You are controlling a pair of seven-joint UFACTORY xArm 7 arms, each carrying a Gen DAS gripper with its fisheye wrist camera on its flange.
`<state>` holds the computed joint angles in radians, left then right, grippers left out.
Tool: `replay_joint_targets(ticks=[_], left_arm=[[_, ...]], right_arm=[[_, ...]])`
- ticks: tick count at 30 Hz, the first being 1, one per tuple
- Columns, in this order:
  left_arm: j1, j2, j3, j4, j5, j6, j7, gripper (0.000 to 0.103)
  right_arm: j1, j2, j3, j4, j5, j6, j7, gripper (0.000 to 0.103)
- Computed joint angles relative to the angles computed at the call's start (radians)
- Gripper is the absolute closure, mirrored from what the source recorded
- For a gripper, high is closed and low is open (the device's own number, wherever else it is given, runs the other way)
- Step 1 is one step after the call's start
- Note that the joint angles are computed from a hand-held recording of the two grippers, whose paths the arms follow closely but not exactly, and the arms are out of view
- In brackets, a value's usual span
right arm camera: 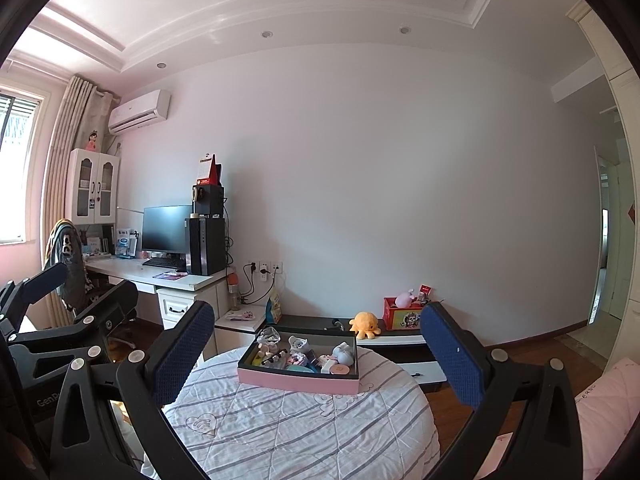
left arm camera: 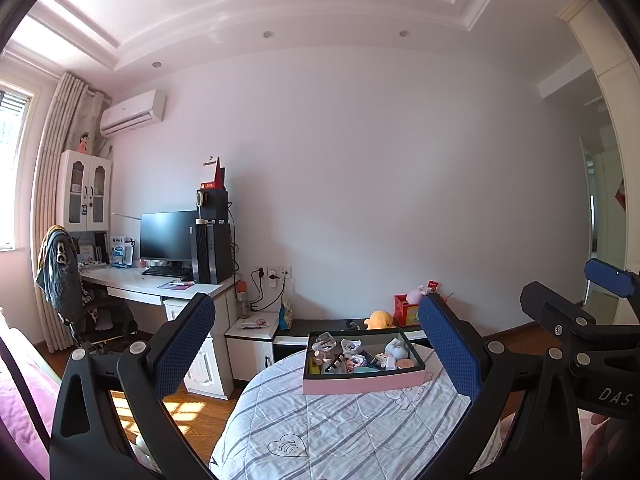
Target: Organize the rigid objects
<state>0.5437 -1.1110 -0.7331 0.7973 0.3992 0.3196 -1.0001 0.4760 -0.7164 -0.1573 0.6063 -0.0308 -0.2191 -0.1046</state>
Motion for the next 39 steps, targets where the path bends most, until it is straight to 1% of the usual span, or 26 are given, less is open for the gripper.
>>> replay_joint_targets(ticks=[33, 39], left_arm=[[-0.014, -0.008, 0.009, -0.013, -0.002, 0.006, 0.011, 0.000], [-0.020, -0.019, 0.012, -0.032, -0.004, -0.008, 0.006, 0.000]], right_arm=[[-0.019, 0.001, 0.020, 0.001, 0.010, 0.017, 0.004, 0.000], [-0.022, 0.001, 0.026, -0.003, 0.012, 0.017, 0.007, 0.000]])
